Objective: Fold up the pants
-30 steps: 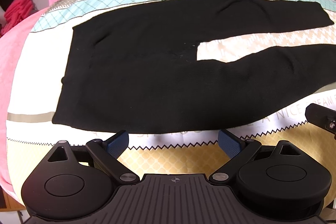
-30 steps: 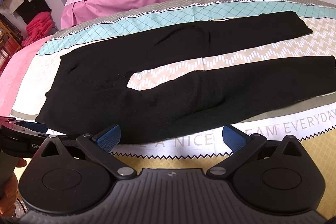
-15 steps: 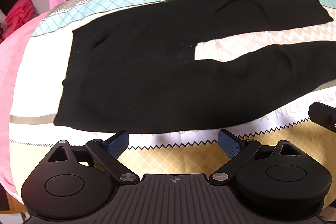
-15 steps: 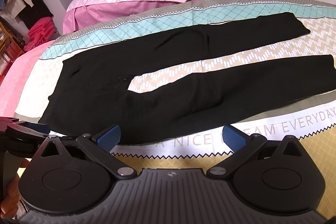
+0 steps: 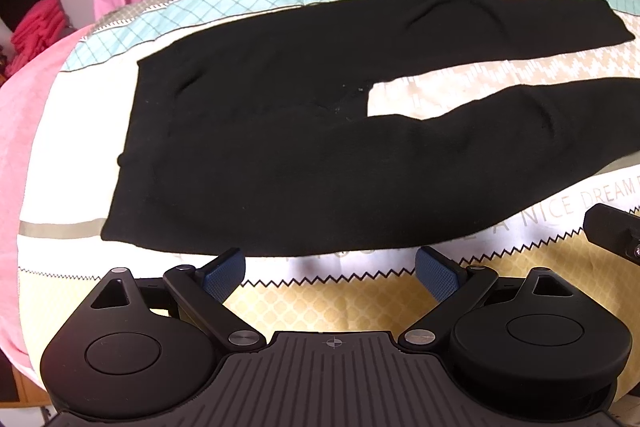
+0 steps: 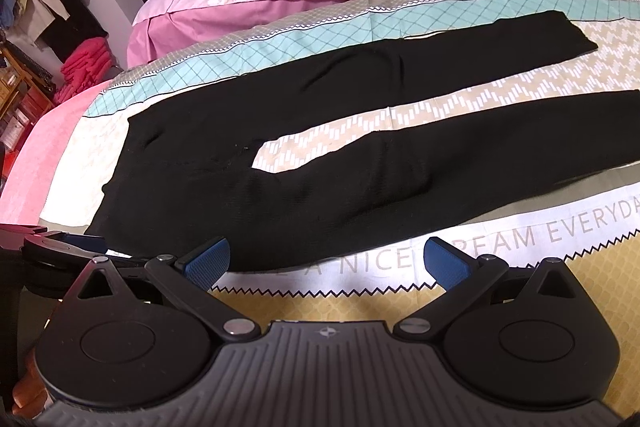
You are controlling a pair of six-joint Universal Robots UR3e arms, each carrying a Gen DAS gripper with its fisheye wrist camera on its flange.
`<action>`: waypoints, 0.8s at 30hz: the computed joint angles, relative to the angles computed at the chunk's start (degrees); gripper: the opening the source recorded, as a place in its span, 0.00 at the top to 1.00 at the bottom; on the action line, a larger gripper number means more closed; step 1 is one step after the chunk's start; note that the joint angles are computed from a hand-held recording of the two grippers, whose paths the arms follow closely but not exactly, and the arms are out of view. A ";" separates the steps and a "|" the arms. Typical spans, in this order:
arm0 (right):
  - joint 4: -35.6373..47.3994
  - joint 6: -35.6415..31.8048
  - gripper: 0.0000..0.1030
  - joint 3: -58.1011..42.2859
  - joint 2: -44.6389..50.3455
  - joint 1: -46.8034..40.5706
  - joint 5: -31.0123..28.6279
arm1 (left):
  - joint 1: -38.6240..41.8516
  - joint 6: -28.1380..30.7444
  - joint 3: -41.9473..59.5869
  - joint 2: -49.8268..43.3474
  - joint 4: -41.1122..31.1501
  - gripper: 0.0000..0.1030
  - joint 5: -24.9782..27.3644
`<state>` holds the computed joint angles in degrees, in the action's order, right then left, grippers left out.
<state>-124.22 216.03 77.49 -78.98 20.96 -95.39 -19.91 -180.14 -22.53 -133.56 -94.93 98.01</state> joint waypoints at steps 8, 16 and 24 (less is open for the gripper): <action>-0.29 -0.13 0.00 0.15 0.25 -0.72 1.04 | -0.18 0.03 3.84 -2.03 -2.15 0.00 0.19; -0.67 0.00 0.00 0.61 0.46 -1.62 2.75 | 0.02 0.46 9.25 -5.17 -4.73 0.00 -0.06; -13.22 6.29 0.01 26.75 -12.40 -12.80 9.46 | 3.73 -0.15 -3.69 -5.72 9.53 0.00 1.78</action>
<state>-137.44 222.31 104.24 -91.37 8.16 -85.93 -16.19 -180.29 -26.22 -139.28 -85.40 99.79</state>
